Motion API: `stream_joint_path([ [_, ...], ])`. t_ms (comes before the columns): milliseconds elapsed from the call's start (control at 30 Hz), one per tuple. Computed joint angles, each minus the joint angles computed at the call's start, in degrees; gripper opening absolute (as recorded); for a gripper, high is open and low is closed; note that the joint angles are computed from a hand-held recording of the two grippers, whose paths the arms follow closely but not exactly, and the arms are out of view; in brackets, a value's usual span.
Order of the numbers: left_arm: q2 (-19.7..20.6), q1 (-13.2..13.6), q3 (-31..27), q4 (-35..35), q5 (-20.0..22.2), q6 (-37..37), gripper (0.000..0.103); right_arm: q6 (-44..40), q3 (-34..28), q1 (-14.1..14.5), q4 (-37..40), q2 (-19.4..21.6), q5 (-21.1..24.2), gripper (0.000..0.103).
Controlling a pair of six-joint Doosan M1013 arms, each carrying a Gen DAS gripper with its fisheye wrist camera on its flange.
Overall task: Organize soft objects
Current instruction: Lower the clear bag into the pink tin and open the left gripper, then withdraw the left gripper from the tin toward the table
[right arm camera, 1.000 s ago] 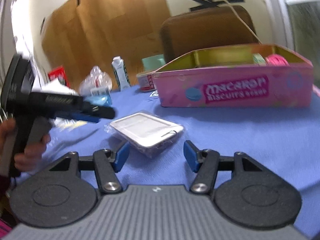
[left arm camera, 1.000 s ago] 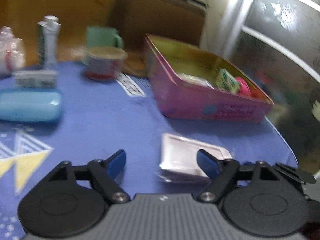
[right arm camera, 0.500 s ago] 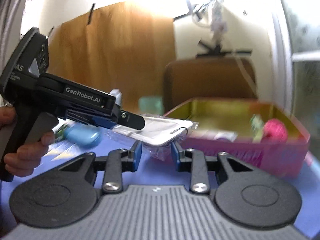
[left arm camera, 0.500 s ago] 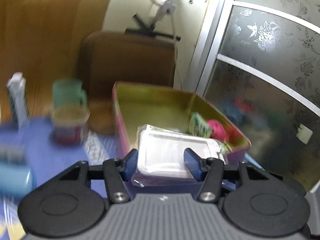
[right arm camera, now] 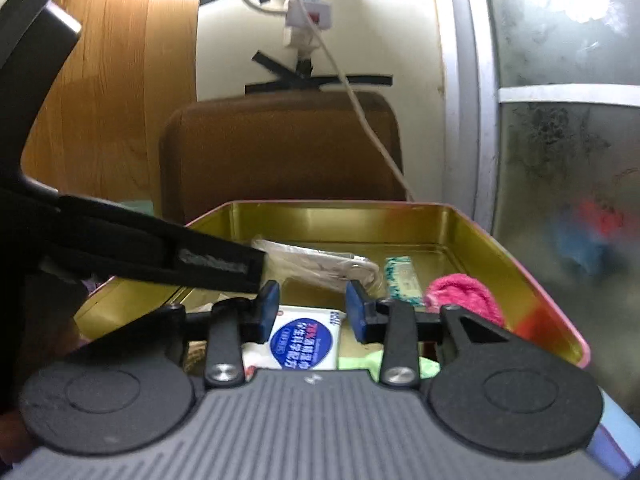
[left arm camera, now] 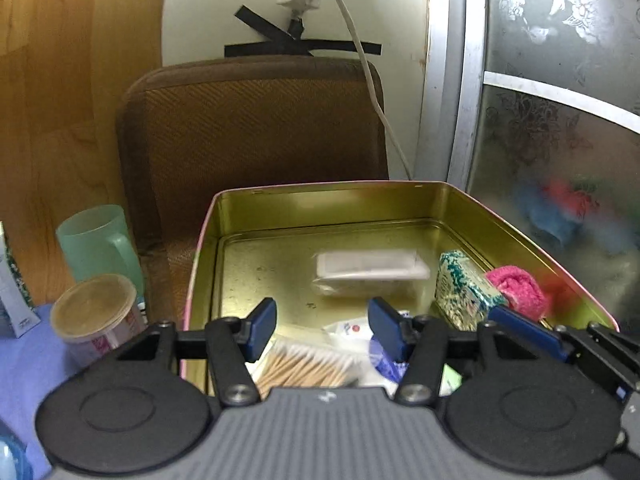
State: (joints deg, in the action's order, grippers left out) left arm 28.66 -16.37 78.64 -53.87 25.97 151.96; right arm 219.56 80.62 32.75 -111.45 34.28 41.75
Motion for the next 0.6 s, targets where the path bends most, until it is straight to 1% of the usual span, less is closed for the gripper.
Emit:
stream_joint_path([
  [33,-0.3,0.24,0.5,-1.4,0.22,1.1,0.052,1.24,0.66,0.12,-0.67,-0.26,0.41,0.04],
  [133,-1.57,1.16,2.26,-4.9,1.68,3.77,0.052,7.36,2.83,0.24,-3.24,-1.31,-0.31,0.04],
  [233,-2.9,1.43,3.76,-4.48,2.37,3.41,0.053,8.65,3.57,1.21,-3.12,-1.49,1.22,0.04],
  [367,-4.2,2.01,4.89,-1.22,3.23,0.63,0.056,11.34,4.7,2.4,-3.37,-1.83,3.77,0.04],
  [433,-4.82,2.52,5.72,-1.81,3.73,1.43,0.056,11.21,4.59,2.89,-2.54,-1.85,4.9,0.04],
  [500,-5.51,3.02,6.74,-3.15,3.63,2.99,0.057,11.74,5.11,3.42,-2.1,-2.19,5.94,0.041],
  [600,-6.59,3.74,8.3,-2.95,2.99,3.62,0.057,13.36,5.91,4.08,-1.88,-2.7,6.56,0.041],
])
